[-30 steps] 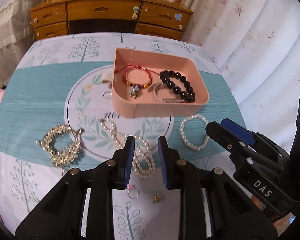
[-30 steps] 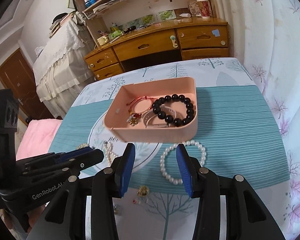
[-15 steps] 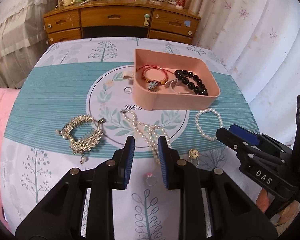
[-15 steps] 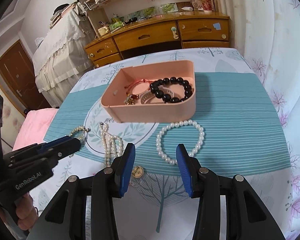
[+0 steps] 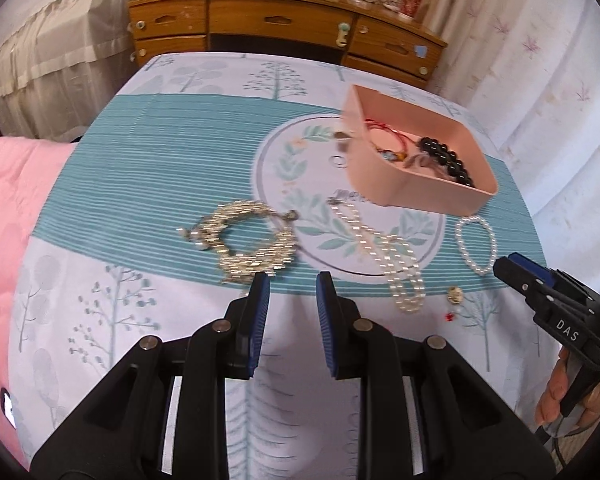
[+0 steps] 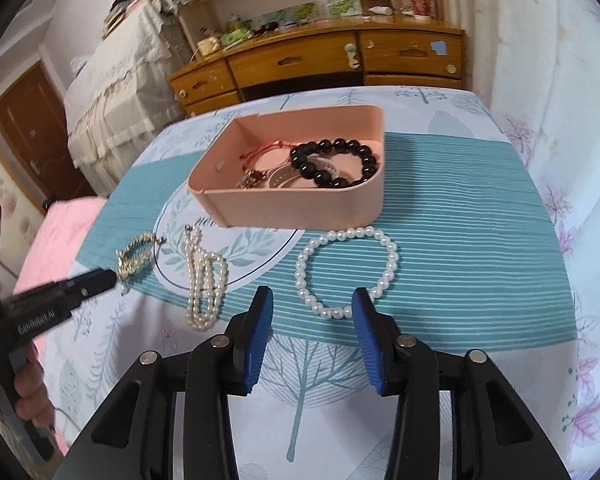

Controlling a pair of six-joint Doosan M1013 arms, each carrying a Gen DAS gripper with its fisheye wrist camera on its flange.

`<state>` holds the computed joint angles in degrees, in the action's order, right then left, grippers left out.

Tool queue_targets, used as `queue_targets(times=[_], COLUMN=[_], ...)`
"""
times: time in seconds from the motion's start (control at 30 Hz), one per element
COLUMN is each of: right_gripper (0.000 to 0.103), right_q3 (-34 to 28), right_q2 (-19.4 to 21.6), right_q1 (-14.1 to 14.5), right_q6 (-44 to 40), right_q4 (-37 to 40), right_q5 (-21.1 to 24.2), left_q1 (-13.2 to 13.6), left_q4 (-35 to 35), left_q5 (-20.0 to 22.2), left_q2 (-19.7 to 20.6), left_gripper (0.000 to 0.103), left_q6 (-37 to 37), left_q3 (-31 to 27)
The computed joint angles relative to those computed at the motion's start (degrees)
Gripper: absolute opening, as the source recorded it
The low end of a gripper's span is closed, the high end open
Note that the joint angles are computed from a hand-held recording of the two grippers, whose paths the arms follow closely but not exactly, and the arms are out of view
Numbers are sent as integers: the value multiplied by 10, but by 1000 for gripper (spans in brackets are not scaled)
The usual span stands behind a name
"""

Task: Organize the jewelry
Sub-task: 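Close the right gripper on the pearl bracelet while the left moves toward the gold comb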

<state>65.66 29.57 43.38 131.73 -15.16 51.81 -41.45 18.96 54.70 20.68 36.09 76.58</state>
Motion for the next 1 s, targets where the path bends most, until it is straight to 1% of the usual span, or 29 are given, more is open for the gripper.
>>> queue_targets(times=[0.1,0.2,0.3,0.4,0.57,0.67,0.8,0.93,1.0], right_gripper=[30,25,23,18,9,8,7,7,7], right_q3=[-22,-47,-73,-100,-121,-119,-108,-87,-77], right_q2=[16,35,55,75,93,93,88,76,70], right_q1=[1,-1,-2,-2,5,7,9,7,6], right_q6=[-31,-53,-66,-77,-85,-88,-86,-77,-73], right_q4=[5,16,18,15,-29,-45,-49,-33,-28], right_q5=[23,41,58,80,99,95,85,67,58], left_q1=[7,13,18,22,18,16,14,12,9], left_q4=[-1,-3,-7,-22,-22,-21,-27,-30,-16], left_q5=[-2,1,7,4,0,-4,1,19,40], left_q2=[-7,-11,-12,-13,-9,-6,0,9,17], left_gripper=[21,21,21,21,21,21,21,21,21], left_q6=[-1,-1,-1,14,39,63,135,222,245], left_q3=[11,18,22,26,25,20,6,-8,-16])
